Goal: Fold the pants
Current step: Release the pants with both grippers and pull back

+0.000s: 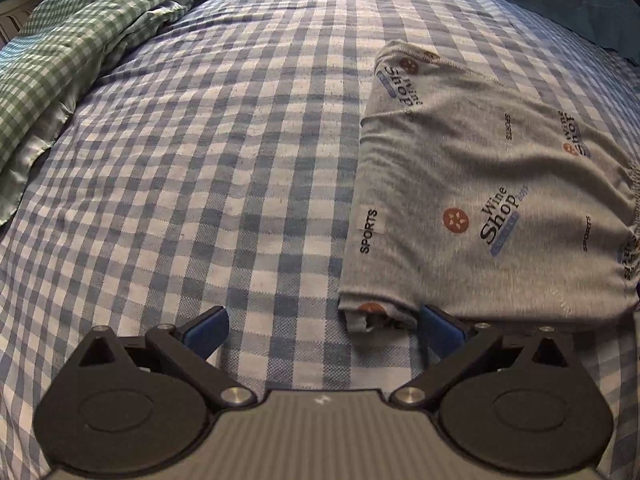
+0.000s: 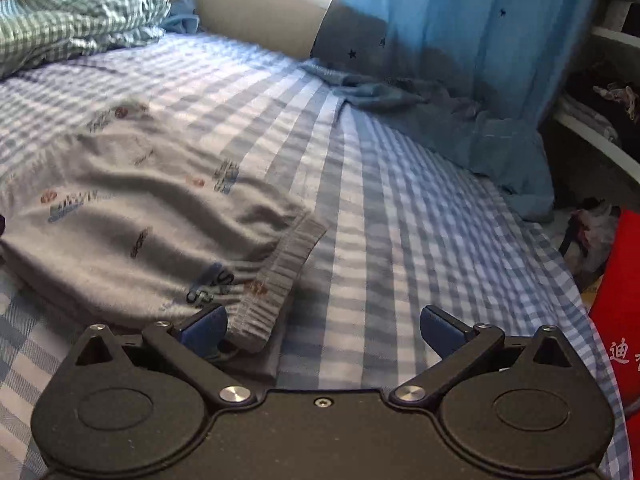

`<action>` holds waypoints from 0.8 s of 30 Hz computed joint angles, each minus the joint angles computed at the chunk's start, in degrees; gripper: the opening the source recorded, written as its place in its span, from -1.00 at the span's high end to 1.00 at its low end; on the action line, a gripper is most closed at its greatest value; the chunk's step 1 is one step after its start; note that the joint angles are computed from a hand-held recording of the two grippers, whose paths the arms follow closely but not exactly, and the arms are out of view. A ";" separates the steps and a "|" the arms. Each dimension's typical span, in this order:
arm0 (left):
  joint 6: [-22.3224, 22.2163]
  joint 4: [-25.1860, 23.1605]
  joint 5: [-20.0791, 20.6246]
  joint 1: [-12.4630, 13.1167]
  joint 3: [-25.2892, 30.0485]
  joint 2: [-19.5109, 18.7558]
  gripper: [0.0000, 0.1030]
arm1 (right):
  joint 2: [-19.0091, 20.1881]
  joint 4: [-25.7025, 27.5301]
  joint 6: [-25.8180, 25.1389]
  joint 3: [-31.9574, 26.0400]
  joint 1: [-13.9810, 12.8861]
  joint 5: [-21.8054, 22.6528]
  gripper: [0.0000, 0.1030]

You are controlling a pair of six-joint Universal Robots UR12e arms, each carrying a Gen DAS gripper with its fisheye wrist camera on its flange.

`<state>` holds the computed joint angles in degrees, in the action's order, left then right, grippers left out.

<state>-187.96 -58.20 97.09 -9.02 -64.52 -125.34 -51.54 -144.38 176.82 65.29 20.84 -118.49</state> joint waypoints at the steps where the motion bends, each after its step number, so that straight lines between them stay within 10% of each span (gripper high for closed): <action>1: 0.17 -0.66 -0.25 0.08 -0.10 0.17 -0.99 | -0.14 0.21 1.36 0.13 0.00 -0.01 -0.99; 7: 0.11 0.88 -0.94 0.42 -2.16 2.09 -0.99 | -1.42 -5.60 4.47 1.16 0.56 -0.24 -0.99; 12: -0.62 11.96 -4.66 0.95 -4.83 3.06 -1.00 | 0.57 -3.49 5.43 -1.65 0.72 0.36 -0.99; 17: 4.45 -0.37 -1.11 0.56 1.77 -0.79 -0.97 | 0.24 6.10 12.93 -2.90 -0.01 1.76 -0.98; 24: 1.87 0.76 -5.55 2.21 -5.15 5.77 -0.99 | -6.17 6.64 22.94 1.29 0.64 4.26 -0.99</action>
<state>-186.09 -57.43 91.54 -6.81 -69.66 -119.57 -57.71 -137.74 199.76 66.58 21.48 -114.23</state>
